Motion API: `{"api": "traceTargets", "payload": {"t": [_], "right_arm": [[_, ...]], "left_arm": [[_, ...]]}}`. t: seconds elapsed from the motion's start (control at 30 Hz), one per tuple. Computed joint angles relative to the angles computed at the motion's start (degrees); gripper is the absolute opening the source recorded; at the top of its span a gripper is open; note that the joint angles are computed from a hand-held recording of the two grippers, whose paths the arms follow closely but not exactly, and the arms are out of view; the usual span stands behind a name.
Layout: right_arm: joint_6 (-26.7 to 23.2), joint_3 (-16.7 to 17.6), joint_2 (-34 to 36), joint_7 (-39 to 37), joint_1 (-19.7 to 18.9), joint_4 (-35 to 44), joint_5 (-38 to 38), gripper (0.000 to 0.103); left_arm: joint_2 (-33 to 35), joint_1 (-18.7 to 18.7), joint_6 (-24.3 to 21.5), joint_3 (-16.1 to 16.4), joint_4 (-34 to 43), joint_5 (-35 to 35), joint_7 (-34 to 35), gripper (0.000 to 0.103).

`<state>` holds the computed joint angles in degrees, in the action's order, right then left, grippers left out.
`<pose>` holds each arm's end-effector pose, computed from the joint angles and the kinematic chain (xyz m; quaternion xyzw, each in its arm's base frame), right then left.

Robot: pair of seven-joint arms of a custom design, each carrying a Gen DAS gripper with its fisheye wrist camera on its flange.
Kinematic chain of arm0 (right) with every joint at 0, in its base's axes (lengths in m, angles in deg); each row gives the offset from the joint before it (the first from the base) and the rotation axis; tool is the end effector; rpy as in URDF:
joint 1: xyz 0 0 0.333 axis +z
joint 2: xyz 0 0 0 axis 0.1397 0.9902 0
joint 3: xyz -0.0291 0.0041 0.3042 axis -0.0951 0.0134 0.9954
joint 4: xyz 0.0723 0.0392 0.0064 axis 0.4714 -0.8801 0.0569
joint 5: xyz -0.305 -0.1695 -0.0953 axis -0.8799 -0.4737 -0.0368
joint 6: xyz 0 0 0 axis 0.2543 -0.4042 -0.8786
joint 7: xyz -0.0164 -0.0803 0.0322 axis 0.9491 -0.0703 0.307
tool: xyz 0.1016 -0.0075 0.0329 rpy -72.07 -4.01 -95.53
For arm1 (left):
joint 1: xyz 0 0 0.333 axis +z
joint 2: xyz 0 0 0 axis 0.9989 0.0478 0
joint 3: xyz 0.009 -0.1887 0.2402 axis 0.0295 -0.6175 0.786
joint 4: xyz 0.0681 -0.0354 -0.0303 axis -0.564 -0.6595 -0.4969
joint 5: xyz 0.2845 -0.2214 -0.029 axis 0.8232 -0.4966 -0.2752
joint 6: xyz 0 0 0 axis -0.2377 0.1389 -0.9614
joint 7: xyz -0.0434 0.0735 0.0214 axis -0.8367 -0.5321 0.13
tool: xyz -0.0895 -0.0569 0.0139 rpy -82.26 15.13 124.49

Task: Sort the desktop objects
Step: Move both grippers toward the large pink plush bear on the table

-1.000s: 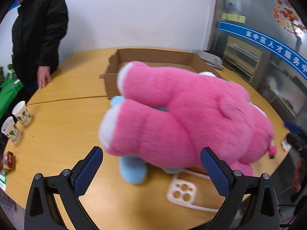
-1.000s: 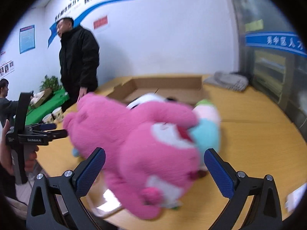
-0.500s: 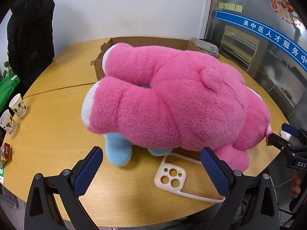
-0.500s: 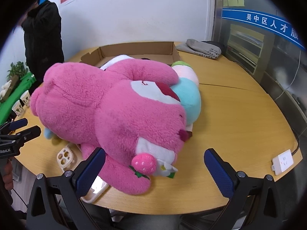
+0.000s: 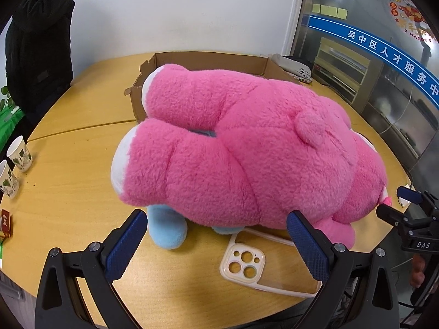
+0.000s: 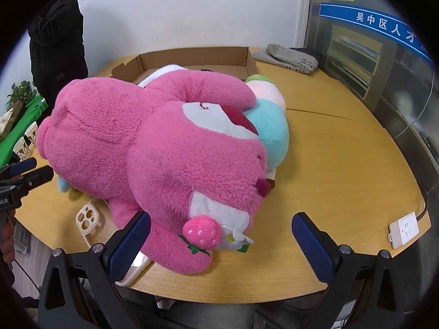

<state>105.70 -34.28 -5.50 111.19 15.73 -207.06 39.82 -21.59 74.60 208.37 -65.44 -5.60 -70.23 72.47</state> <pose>0.5071 0.0893 0.5738 -0.5766 0.7474 -0.2656 0.1960 0.6113 -0.2558 0.5652 -0.4836 0.7980 -0.3354 0.1297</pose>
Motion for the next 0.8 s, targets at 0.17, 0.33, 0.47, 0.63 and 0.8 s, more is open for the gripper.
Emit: {"api": "traceTargets", "payload": {"t": [0.17,0.33,0.47,0.63,0.8], "right_arm": [[-1.75,-0.12,0.85,-1.23,0.26,0.99,1.00,0.103],[-2.47,-0.17,1.22,-2.10,0.45,1.50,1.42,0.103],[-2.77,-0.12,1.03,-2.32,0.59,1.32,1.57,0.103],[-3.22,-0.14,0.61,-2.38,0.58,0.95,1.75,0.103],[-3.69,-0.33,0.87,-2.90,0.40,1.31,1.88,0.103]], "left_arm": [[0.57,0.05,-0.72,-0.05,0.77,0.01,0.18,0.103],[0.33,0.45,-0.80,-0.14,0.45,-0.77,0.85,0.103],[-0.45,1.10,-0.68,-0.34,-0.56,-2.16,2.07,0.103],[-0.55,1.08,-1.10,-0.05,-0.72,-2.25,1.81,0.103],[-0.19,1.19,-1.66,0.16,-0.16,-2.02,0.99,0.103]]}}
